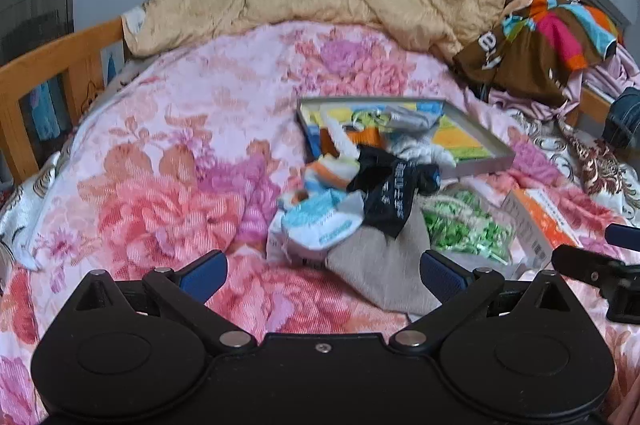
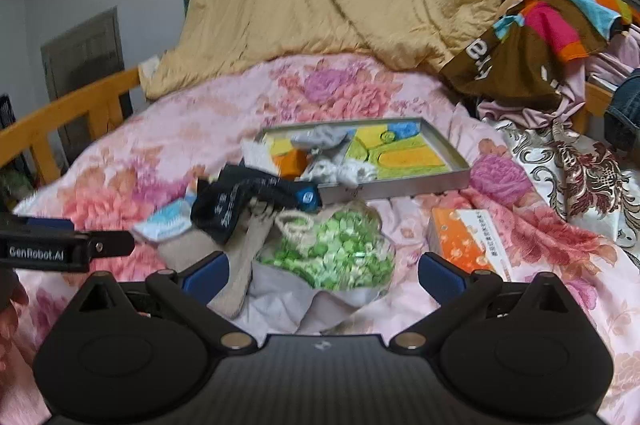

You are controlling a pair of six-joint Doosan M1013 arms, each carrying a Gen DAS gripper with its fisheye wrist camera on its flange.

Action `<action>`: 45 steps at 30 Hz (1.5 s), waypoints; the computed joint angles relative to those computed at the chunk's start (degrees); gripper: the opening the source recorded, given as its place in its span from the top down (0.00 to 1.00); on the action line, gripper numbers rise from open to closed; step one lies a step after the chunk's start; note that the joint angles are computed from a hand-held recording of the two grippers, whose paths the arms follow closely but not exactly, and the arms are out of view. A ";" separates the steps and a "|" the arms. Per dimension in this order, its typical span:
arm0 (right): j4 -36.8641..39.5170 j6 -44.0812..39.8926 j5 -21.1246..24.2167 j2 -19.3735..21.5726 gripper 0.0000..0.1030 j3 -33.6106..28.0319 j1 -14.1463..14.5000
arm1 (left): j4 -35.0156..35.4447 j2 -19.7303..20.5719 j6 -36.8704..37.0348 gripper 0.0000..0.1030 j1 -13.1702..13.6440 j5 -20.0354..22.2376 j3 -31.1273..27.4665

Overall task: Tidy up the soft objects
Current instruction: 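Withdraw both open tools from the tray back over the pile of soft items, then move the left tool to the linen bag while the right tool reaches the grey cloth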

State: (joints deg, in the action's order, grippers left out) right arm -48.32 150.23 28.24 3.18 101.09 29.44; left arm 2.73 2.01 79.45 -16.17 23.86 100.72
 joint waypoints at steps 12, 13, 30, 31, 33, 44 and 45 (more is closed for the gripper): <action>12.86 -12.46 2.97 2.49 0.00 -2.41 -0.52 | -8.92 2.57 8.72 0.01 0.54 6.05 -3.16; 13.81 -13.19 3.28 2.72 0.00 -2.63 -0.63 | -10.21 3.09 10.12 0.01 0.73 6.97 -3.77; 26.38 -16.50 6.89 6.99 0.01 -5.97 -4.09 | -25.36 8.39 20.70 0.01 2.88 12.72 -8.01; 26.34 -16.19 6.74 7.11 0.01 -6.03 -4.20 | -25.38 8.52 20.10 0.01 2.91 12.55 -8.05; 25.56 -15.25 6.30 7.30 0.01 -6.07 -4.29 | -25.60 8.71 19.51 0.01 2.90 12.13 -8.09; 27.08 -15.37 3.67 7.83 0.01 -6.12 -4.83 | -27.38 9.58 19.34 0.01 2.65 11.12 -8.11; 28.06 -16.06 3.27 7.86 0.02 -6.12 -4.98 | -27.59 9.58 19.53 0.01 2.65 10.90 -8.06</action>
